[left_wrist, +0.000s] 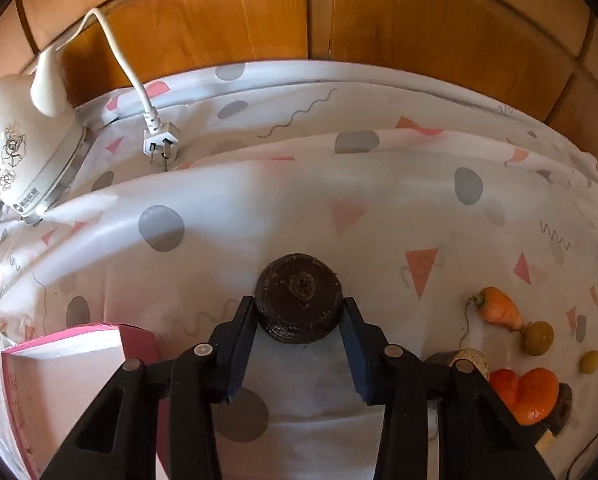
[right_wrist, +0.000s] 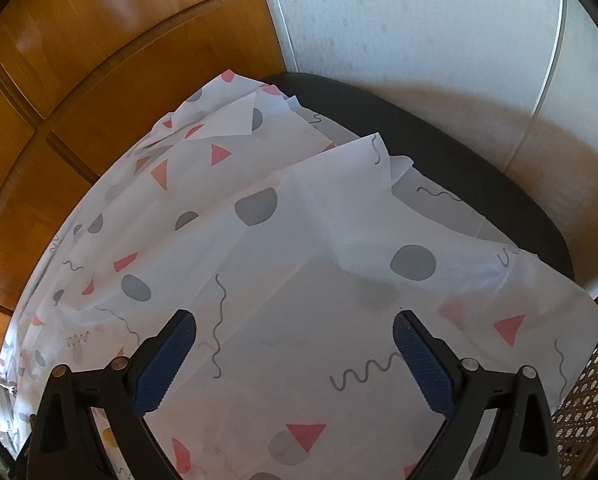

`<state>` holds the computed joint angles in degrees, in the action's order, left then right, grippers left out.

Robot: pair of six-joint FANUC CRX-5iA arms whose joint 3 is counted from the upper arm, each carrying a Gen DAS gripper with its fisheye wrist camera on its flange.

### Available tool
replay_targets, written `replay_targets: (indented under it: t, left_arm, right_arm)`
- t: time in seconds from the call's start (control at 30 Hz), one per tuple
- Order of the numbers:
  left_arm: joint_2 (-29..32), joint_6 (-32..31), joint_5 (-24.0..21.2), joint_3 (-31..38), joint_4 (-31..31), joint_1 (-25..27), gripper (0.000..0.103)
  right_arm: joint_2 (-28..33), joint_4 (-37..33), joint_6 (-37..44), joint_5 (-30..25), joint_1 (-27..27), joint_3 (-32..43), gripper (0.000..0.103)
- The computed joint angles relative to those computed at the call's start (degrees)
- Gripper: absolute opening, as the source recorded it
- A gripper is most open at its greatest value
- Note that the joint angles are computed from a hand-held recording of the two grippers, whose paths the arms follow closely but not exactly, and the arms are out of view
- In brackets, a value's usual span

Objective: Organize fruits
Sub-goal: 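Carry the dark round fruit into the pink tray and open the left tool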

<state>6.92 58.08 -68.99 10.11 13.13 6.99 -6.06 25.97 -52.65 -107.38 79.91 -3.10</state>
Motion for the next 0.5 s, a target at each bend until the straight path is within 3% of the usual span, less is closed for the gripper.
replay_targets:
  t: [0.5]
  left_arm:
    - [-7.03,1.25,0.89,-5.62,4.50,4.18,0.042]
  right_arm:
    - [1.25,-3.02,5.17,-0.46,-2.51,1.68,0.094]
